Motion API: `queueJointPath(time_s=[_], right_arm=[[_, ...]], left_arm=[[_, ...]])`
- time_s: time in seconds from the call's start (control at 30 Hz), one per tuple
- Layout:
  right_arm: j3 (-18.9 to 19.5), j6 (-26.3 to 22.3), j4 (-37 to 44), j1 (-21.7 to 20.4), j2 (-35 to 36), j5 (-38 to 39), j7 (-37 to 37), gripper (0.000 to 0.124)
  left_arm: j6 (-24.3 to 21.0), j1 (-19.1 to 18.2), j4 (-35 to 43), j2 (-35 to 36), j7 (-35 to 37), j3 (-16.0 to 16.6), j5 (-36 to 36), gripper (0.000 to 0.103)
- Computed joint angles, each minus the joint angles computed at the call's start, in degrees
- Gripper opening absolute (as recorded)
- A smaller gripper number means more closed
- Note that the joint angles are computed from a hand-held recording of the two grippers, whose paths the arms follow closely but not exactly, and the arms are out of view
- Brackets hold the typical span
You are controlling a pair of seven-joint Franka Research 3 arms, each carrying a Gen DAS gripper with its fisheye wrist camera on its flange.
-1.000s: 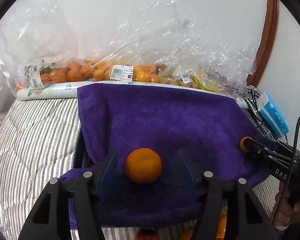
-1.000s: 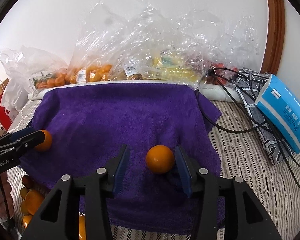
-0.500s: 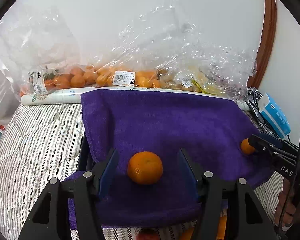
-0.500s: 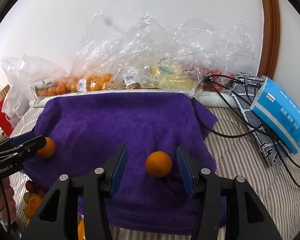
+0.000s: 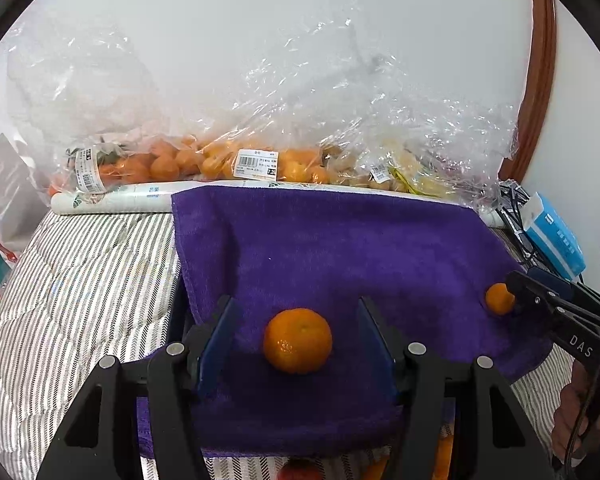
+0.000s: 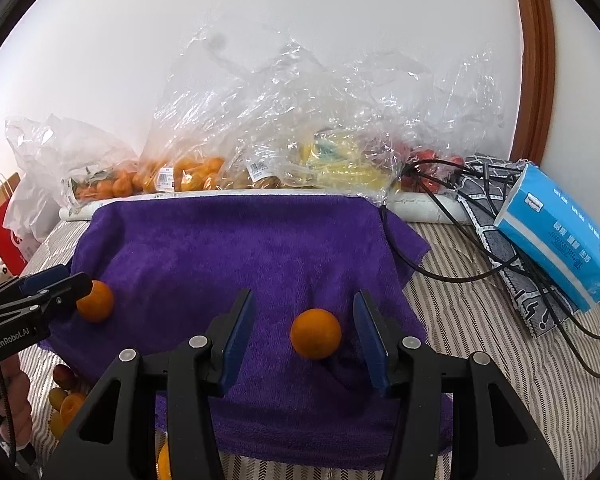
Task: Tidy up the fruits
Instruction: 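Withdraw both open tools from the towel back toward the fruit pile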
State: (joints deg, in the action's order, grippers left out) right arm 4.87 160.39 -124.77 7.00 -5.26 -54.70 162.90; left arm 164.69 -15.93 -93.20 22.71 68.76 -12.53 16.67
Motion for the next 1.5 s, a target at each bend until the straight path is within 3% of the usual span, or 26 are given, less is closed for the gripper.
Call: queueJointPath(time_s=[0.23, 0.4, 0.6, 0.7, 0.97, 1.07, 1.23, 1.5], right_arm=[[0.40, -0.76, 0.06, -0.17, -0.99, -1.32, 1.55, 0.051], [0.96, -1.29, -0.92, -0.23, -4.03, 2.88, -0.87, 0.051], [3.74, -5.70, -2.79, -0.96, -9.30, 9.12, -6.03, 0.051], [5.58, -7.18, -3.85, -1.92, -11.67, 10.29, -6.44, 0.051], [9.37, -9.38, -7.23, -3.55, -17.33, 13.48, -7.08, 0.055], [10.59, -9.81, -8.43, -3.91, -19.38, 14.85, -7.55, 0.056], [12.44, -10.14, -10.03, -4.43, -22.13, 17.19, -9.18, 0.060], [14.30, -10.20, -12.51, -4.51, -25.17, 22.39, -11.73, 0.060]], left_arm=[[1.23, -0.50, -0.85, -0.87, -1.33, 0.77, 1.10, 0.059], [3.07, 1.92, -2.54, -2.49, 2.24, -2.35, -2.05, 0.059], [4.22, 2.43, -4.67, -5.61, 5.27, -3.40, -3.85, 0.059], [3.28, 4.00, -6.17, -7.70, 8.78, -5.45, -7.57, 0.061], [2.10, 6.05, -11.69, -13.21, 16.11, -6.96, -18.51, 0.065], [1.76, 6.21, -14.17, -15.70, 19.50, -6.83, -23.56, 0.066], [1.50, 4.34, -17.85, -19.23, 20.35, -4.59, -26.20, 0.065], [1.92, 1.92, -23.12, -23.10, 18.50, -1.80, -23.91, 0.065]])
